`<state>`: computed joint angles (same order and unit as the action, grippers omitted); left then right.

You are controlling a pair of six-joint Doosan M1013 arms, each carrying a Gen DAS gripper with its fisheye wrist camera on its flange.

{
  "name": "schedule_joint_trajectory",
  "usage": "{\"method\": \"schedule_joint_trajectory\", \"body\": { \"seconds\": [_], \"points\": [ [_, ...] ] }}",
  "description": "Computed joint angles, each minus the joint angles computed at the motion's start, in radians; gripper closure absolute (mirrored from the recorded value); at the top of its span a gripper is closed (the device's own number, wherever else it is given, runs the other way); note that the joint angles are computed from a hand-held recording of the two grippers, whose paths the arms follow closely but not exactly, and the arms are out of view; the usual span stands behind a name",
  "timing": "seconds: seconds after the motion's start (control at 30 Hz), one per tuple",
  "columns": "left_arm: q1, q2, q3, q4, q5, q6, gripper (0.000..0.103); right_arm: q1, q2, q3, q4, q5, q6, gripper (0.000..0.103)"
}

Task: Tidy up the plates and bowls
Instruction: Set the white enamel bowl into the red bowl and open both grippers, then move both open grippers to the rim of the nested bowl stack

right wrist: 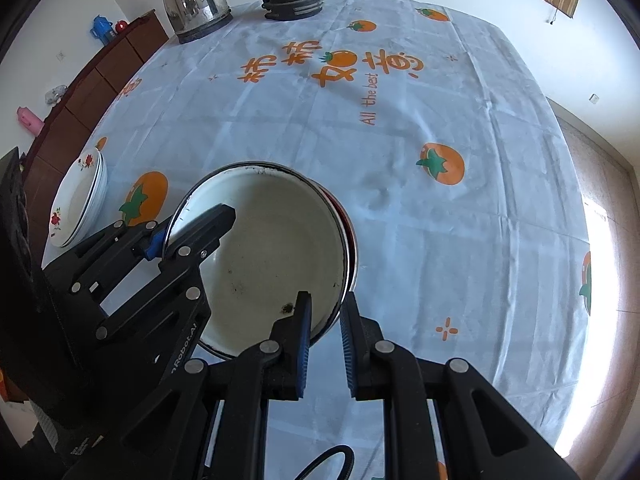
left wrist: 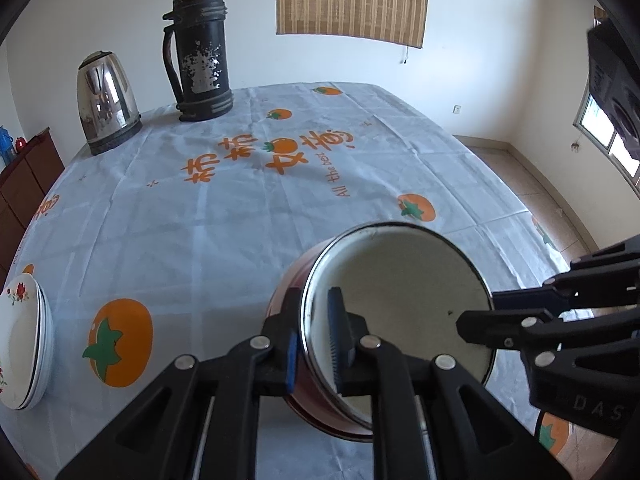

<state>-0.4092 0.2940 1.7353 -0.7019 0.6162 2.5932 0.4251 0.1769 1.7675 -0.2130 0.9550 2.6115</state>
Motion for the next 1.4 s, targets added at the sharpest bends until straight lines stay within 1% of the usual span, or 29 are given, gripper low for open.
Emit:
{"method": "schedule_joint_trajectory", "body": {
  "seconds": [0.07,0.2,0.3,0.33,0.37,0.5,0.63,0.7,0.73,0.83,0.97,1.1,1.13,1.17,1.2,1.23,1.27,1.33,1.37,1.4],
  "points": [
    [0.000,-0.003,0.002,-0.005,-0.004,0.018,0.088,-0.002,0.003,-0.003,0.007,0.003,-0.005,0.087],
    [-0.003,-0.004,0.004,-0.004,-0.017,0.017,0.087,-0.001,0.007,-0.007,0.006,0.005,-0.009,0.087],
    [-0.003,-0.005,0.005,-0.009,-0.013,0.025,0.086,-0.001,0.009,-0.011,0.007,0.014,-0.017,0.087],
    [-0.003,-0.006,0.005,-0.014,-0.009,0.031,0.085,-0.001,0.009,-0.011,0.006,0.017,-0.019,0.087],
    [-0.003,-0.007,0.006,-0.017,-0.006,0.045,0.083,-0.001,0.010,-0.013,0.003,0.023,-0.019,0.087],
    [-0.011,-0.018,0.017,-0.013,-0.023,0.064,0.080,0.004,0.016,-0.021,-0.027,0.057,-0.006,0.087],
    [-0.009,-0.021,0.021,-0.026,-0.019,0.080,0.079,0.004,0.021,-0.023,-0.023,0.065,-0.014,0.087],
    [-0.002,-0.022,0.023,-0.052,-0.004,0.106,0.075,0.006,0.023,-0.026,-0.027,0.072,-0.017,0.087],
    [0.002,-0.023,0.024,-0.074,0.006,0.132,0.071,0.008,0.025,-0.028,-0.030,0.076,-0.018,0.087],
    [0.007,-0.024,0.027,-0.084,0.010,0.155,0.069,0.015,0.035,-0.039,-0.052,0.101,-0.015,0.087],
    [0.026,-0.014,0.012,-0.099,0.068,0.158,0.065,0.012,0.044,-0.048,-0.044,0.103,-0.025,0.087],
    [0.039,-0.013,0.013,-0.120,0.095,0.201,0.064,0.012,0.060,-0.066,-0.045,0.131,-0.041,0.087],
    [0.042,-0.014,0.014,-0.128,0.098,0.212,0.061,0.012,0.063,-0.069,-0.043,0.136,-0.044,0.087],
    [0.042,-0.017,0.019,-0.129,0.078,0.213,0.045,0.011,0.066,-0.072,-0.039,0.139,-0.044,0.087],
    [0.037,-0.025,0.032,-0.121,0.015,0.200,0.034,0.010,0.071,-0.076,-0.038,0.151,-0.042,0.087],
    [0.037,-0.030,0.042,-0.143,-0.038,0.211,0.019,0.012,0.076,-0.080,-0.048,0.169,-0.033,0.087],
    [0.043,-0.030,0.046,-0.188,-0.061,0.239,0.014,0.011,0.079,-0.081,-0.054,0.178,-0.030,0.087],
    [0.055,-0.020,0.029,-0.197,-0.038,0.226,0.014,0.005,0.075,-0.075,-0.046,0.172,-0.018,0.087],
    [0.060,-0.014,0.021,-0.192,-0.030,0.209,0.014,0.003,0.070,-0.069,-0.047,0.157,-0.015,0.087],
    [0.063,-0.011,0.018,-0.198,-0.031,0.203,0.014,0.000,0.061,-0.058,-0.043,0.120,-0.015,0.087]
  ]
}}
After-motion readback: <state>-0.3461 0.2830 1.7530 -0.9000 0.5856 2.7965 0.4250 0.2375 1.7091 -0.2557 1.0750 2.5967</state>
